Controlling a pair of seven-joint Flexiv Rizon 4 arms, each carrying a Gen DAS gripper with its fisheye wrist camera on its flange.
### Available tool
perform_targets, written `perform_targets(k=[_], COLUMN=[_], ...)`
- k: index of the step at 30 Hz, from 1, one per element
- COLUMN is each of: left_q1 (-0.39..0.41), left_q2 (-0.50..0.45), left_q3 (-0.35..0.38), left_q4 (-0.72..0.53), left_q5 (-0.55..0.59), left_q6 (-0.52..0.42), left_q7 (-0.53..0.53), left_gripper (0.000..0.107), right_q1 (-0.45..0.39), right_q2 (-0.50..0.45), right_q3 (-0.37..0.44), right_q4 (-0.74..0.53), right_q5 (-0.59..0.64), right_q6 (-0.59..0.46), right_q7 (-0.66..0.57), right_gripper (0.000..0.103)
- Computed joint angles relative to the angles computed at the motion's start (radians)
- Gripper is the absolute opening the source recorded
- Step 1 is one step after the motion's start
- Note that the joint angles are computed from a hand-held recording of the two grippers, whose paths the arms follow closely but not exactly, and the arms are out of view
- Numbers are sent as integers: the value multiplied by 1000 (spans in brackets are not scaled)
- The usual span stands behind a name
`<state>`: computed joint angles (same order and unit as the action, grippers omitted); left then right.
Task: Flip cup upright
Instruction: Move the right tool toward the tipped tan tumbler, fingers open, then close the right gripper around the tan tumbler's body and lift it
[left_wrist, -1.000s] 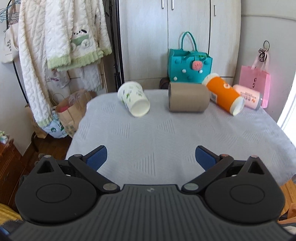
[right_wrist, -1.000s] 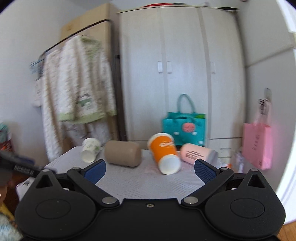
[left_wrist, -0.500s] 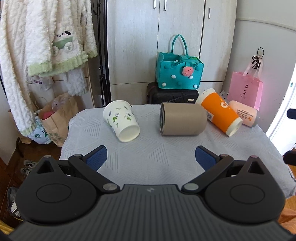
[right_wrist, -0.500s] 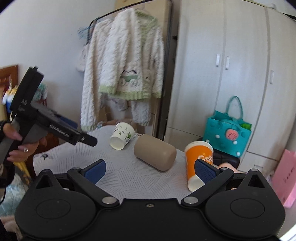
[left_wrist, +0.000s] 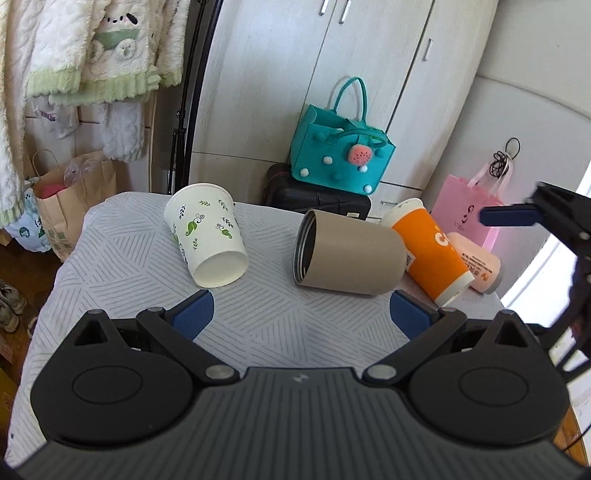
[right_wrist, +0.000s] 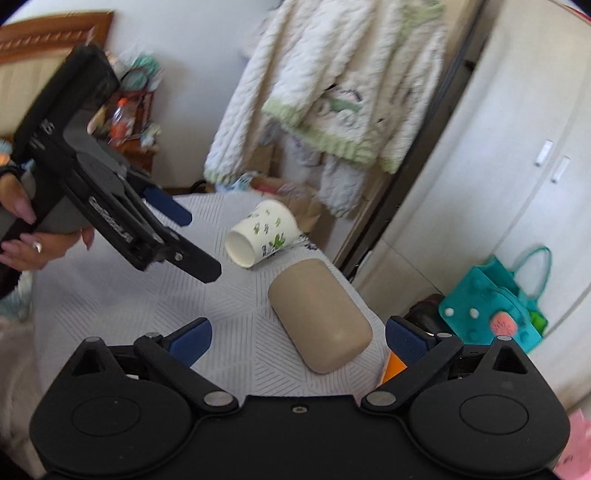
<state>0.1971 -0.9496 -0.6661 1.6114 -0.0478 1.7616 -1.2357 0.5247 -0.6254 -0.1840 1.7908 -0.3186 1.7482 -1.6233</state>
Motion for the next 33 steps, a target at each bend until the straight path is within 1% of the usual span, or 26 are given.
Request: perform_targets(k=[3, 5, 7, 8, 9, 12, 14, 17, 18, 19, 21, 22, 24, 26, 28, 30, 32, 33], left_q1=[8, 14, 17, 19, 21, 19, 14, -2, -5, -6, -2, 0, -3, -6, -8, -8, -10, -13], left_q2=[-16, -25, -37, -44, -52, -67, -73, -75, -76, -79, -85, -87, -88, -90, -92, -95, -94, -93], left_q3=[-15, -25, -34, -40, -45, -50, -45, -26, -24, -26, -37, -41, -40, -36, -31, -31, -28, -23], left_q4=[-3, -8, -17, -21, -27, -40, -44, -49, -51, -53, -56, -57, -59, -59, -61, -65, -66, -64], left_q5=[6, 10, 10, 10, 10, 5, 2, -7, -9, -10, -11, -12, -11, -10, -18, -23, -28, -31], left_q6=[14, 11, 4, 1, -5, -21, -20, -15, -16, -19, -25, -30, -31, -19, -17, -31, -41, -38], left_q7=[-5, -9, -11, -11, -9, 3, 11, 13, 14, 15, 20, 24, 35, 41, 33, 32, 37, 38], left_gripper=[103, 103, 103, 103, 103, 103, 103, 103, 103, 103, 103, 103, 103, 103, 103, 103, 103, 103], right_q1=[-91, -127, -168, -183, -190, -239, -246, -292, -310, -325, -338, -339, -321, -289, -292, -289, -274, -270], right_q2=[-29, -54, -86, -102, -116, -166, -190, -229, -242, -256, -278, -288, -303, -314, -329, -341, -348, -350], right_q3=[96, 134, 182, 202, 211, 279, 284, 361, 397, 429, 465, 472, 450, 395, 411, 415, 394, 389], right_q4=[-72, -120, -181, -210, -230, -294, -324, -407, -441, -476, -531, -550, -579, -582, -609, -637, -649, -656], right_q5=[-73, -109, -125, -125, -123, -115, -116, -108, -95, -77, -40, -25, -15, -13, 25, 54, 69, 79], right_q6=[-92, -141, -182, -206, -209, -232, -246, -349, -401, -453, -526, -546, -570, -525, -534, -572, -583, -593], right_q7=[-58, -93, -124, -133, -139, -193, -224, -328, -371, -409, -462, -483, -507, -504, -533, -558, -573, -571], right_gripper=[101, 101, 94, 94, 94, 94, 94, 94, 94, 94, 94, 94, 94, 95, 96, 95, 94, 89])
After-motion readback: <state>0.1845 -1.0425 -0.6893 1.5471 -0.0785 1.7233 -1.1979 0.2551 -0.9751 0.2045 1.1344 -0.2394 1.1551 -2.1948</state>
